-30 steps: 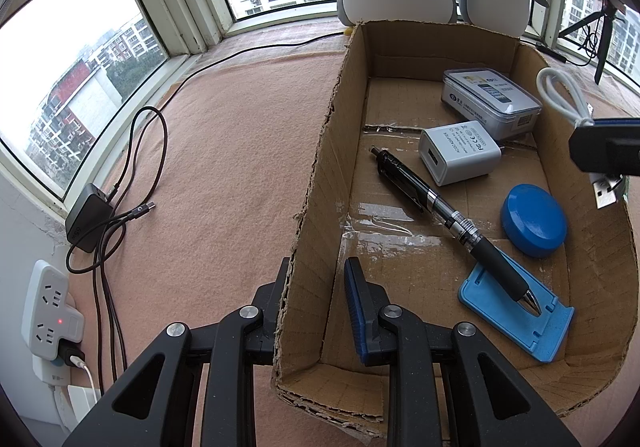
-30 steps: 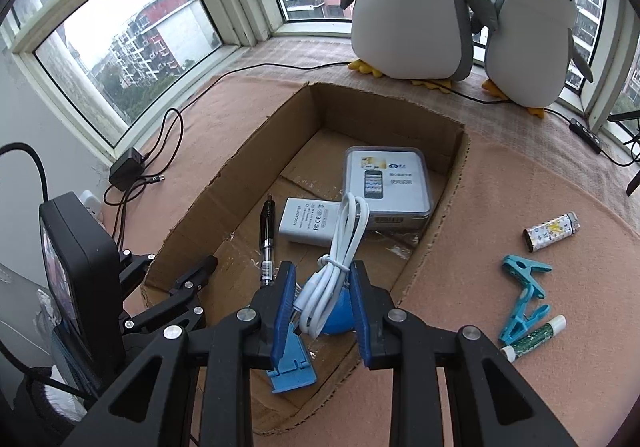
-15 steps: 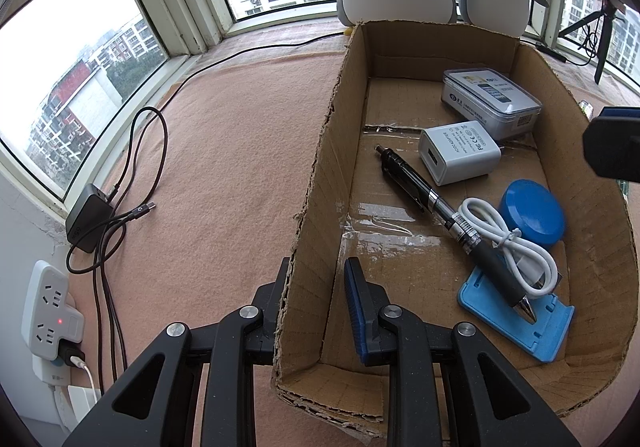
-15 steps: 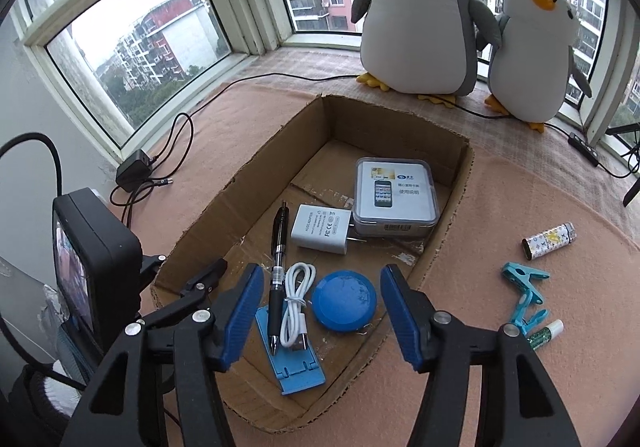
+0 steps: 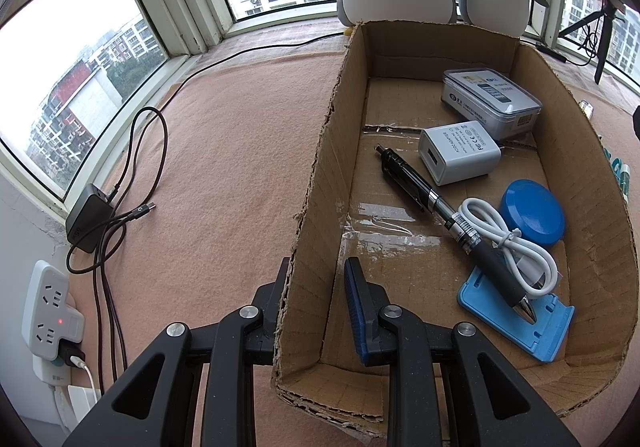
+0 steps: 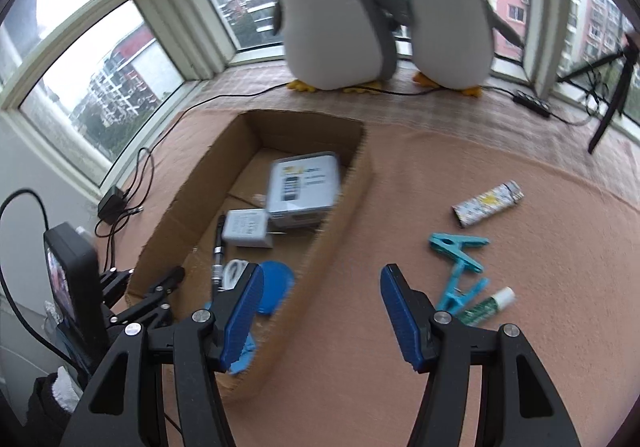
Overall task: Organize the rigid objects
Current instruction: 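Move the open right gripper back to the green Mentholatum tube, then close the right gripper around the green Mentholatum tube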
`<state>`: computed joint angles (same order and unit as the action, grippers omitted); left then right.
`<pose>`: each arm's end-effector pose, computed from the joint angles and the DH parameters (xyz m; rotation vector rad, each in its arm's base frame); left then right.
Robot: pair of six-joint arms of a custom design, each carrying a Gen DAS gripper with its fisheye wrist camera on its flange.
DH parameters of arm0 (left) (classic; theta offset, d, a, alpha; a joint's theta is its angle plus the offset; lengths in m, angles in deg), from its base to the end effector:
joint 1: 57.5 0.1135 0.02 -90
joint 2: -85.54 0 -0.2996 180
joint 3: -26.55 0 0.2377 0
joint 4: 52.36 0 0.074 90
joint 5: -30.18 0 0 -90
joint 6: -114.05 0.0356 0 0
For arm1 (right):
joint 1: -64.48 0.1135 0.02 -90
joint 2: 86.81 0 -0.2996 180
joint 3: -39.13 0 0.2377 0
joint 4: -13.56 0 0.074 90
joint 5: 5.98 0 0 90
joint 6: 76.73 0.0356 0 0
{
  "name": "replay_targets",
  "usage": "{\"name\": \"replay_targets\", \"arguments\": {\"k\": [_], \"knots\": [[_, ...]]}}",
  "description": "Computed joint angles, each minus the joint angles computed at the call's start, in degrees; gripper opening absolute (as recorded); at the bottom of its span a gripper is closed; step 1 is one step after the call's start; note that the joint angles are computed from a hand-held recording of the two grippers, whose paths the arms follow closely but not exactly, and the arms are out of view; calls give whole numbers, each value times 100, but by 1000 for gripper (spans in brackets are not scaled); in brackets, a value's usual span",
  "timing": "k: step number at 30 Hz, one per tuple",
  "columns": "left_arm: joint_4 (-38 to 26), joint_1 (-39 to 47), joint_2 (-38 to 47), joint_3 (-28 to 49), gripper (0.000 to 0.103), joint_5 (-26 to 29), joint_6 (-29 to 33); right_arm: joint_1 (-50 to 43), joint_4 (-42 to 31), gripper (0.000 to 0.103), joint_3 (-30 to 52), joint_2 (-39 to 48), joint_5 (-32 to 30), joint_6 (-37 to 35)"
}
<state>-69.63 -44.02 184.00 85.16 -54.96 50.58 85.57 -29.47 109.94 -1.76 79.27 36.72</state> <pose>0.2983 0.0684 0.1656 0.3240 2.5495 0.1569 0.2637 0.1048 0.2614 0.0220 2.6164 0.3916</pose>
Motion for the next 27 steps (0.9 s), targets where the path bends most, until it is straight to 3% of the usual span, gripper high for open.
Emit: {"name": "replay_targets", "arguments": {"k": [14,19,27], "knots": [[1,-2,8,10,25,-1,-9,-1714,-19,55,-717,-89,-543,86],[7,-1,6,4,25,3,-14,-1822,22,38,-750,127,-556,173],[10,1,2,-3,25,4,-10,-1889,62,26,-748,456,-446,254]]}}
